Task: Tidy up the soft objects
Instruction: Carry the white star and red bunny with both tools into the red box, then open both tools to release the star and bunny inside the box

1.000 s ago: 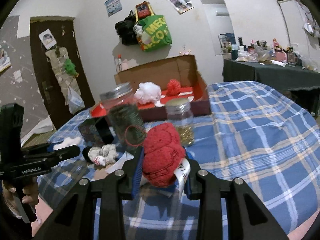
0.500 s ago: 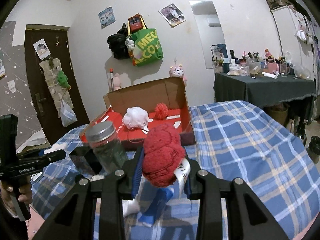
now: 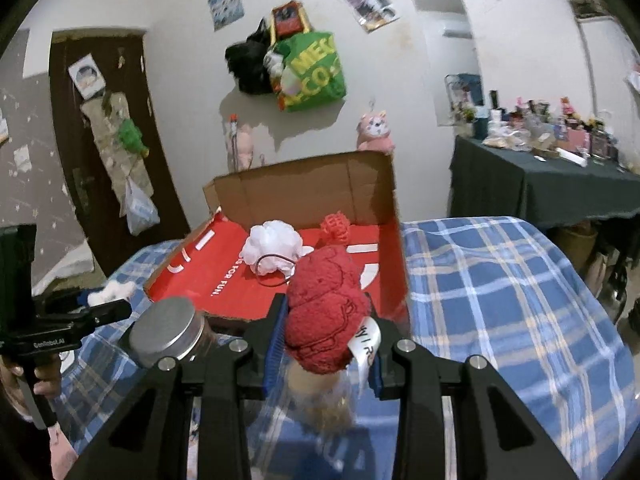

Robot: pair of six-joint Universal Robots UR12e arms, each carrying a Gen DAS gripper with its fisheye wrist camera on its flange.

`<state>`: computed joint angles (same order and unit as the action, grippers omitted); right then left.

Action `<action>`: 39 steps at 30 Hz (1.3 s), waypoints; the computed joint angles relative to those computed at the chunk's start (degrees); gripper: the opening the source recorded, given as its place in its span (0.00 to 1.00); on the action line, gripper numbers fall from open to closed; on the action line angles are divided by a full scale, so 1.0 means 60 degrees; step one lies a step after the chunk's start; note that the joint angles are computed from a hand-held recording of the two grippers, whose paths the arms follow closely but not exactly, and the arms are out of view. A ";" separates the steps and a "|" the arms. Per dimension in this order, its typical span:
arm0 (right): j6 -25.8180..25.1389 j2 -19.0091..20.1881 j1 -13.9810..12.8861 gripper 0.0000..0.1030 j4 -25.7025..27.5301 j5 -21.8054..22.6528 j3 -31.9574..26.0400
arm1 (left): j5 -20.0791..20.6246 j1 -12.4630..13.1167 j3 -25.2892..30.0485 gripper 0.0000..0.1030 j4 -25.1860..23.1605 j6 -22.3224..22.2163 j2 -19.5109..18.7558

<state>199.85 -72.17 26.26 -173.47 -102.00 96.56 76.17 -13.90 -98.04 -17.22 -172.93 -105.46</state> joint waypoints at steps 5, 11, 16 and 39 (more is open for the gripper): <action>-0.0499 0.0436 -0.0339 0.35 0.1944 0.0649 -0.1124 | 0.0020 0.0000 0.0853 0.52 -0.1155 0.0379 -0.0440; -0.0949 0.1110 -0.0645 0.35 0.4446 0.1189 -0.2533 | 0.0039 0.0002 0.2075 0.52 -0.2929 0.0771 -0.1137; -0.1271 0.1708 -0.0754 0.35 0.6379 0.1330 -0.3616 | 0.0338 -0.0041 0.2865 0.52 -0.3901 0.0942 -0.1650; -0.2692 0.2453 -0.0471 0.35 0.8746 -0.0059 -0.4741 | 0.1451 -0.0257 0.4416 0.54 -0.6245 0.1188 -0.2678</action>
<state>183.70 -57.45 23.43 -121.00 -102.36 68.11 84.87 -15.44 -71.54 -54.69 -165.80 -121.53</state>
